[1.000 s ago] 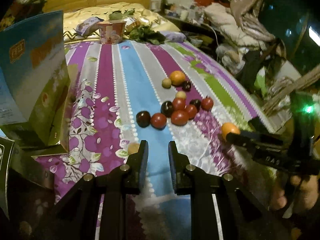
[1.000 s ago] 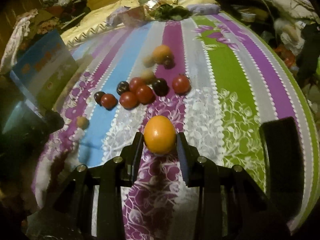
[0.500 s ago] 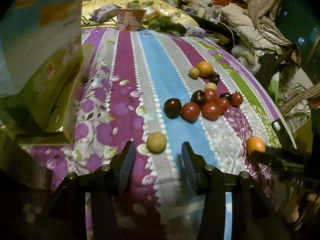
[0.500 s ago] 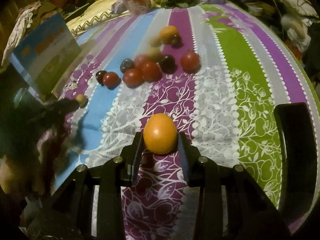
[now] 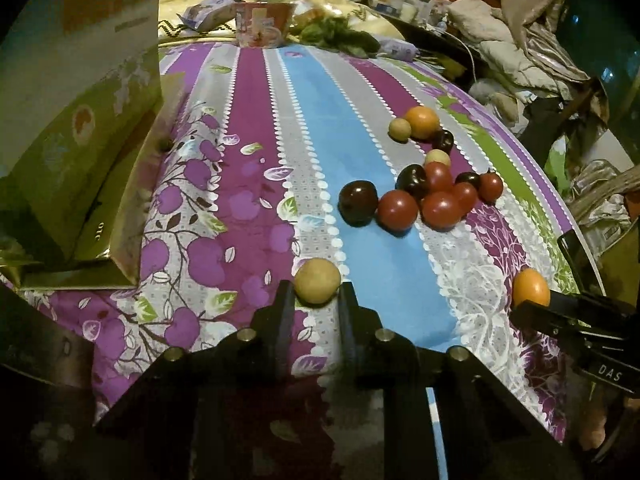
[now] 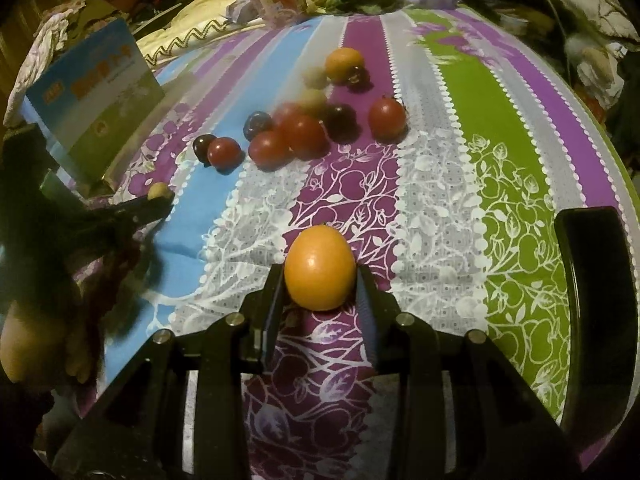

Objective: Organize fruits
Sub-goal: 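Carry the tan fruit in the left tool while the right tool carries the orange over the basket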

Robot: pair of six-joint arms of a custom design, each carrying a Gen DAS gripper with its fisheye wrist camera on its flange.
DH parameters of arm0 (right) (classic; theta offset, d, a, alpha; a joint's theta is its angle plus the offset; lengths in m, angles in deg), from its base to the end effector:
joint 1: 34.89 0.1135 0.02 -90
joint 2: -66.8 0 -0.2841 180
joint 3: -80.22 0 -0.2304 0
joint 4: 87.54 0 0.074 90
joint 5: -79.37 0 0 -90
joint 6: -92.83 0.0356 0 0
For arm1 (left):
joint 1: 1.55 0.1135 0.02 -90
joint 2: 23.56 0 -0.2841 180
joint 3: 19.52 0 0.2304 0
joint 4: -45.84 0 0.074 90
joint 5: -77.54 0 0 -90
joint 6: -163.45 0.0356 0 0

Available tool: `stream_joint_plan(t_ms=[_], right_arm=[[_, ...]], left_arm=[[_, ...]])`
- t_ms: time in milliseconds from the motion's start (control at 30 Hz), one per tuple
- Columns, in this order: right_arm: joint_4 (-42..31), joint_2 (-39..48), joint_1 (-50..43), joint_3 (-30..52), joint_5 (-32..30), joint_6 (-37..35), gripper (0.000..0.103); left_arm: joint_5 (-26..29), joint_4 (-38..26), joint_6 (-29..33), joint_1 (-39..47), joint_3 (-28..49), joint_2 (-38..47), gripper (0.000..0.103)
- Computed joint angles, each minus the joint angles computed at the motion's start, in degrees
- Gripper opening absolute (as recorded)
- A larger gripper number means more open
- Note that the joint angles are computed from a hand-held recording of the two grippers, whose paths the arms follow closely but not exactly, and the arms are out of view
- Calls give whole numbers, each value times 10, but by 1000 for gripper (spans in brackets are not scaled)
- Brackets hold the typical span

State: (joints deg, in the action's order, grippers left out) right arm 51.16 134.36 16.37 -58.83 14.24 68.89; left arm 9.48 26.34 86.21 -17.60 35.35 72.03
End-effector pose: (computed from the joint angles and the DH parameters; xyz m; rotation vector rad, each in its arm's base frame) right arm 0.1103 0.1135 0.1744 0.4412 2.5370 0.1339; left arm 0.2610 -0.0889 0.1531 0.7728 2.4728 -0.5211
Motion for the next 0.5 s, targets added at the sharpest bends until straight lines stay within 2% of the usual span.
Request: stream_joint_plan(t_ms=[200,500], right_arm=[[-31,9,13,24,9,23,35],[-51,13,33,38,16,47,35]], left_arm=[[0,-7,0,-1,-6,-25,22],[4,-29,4,14,17,-17,22]])
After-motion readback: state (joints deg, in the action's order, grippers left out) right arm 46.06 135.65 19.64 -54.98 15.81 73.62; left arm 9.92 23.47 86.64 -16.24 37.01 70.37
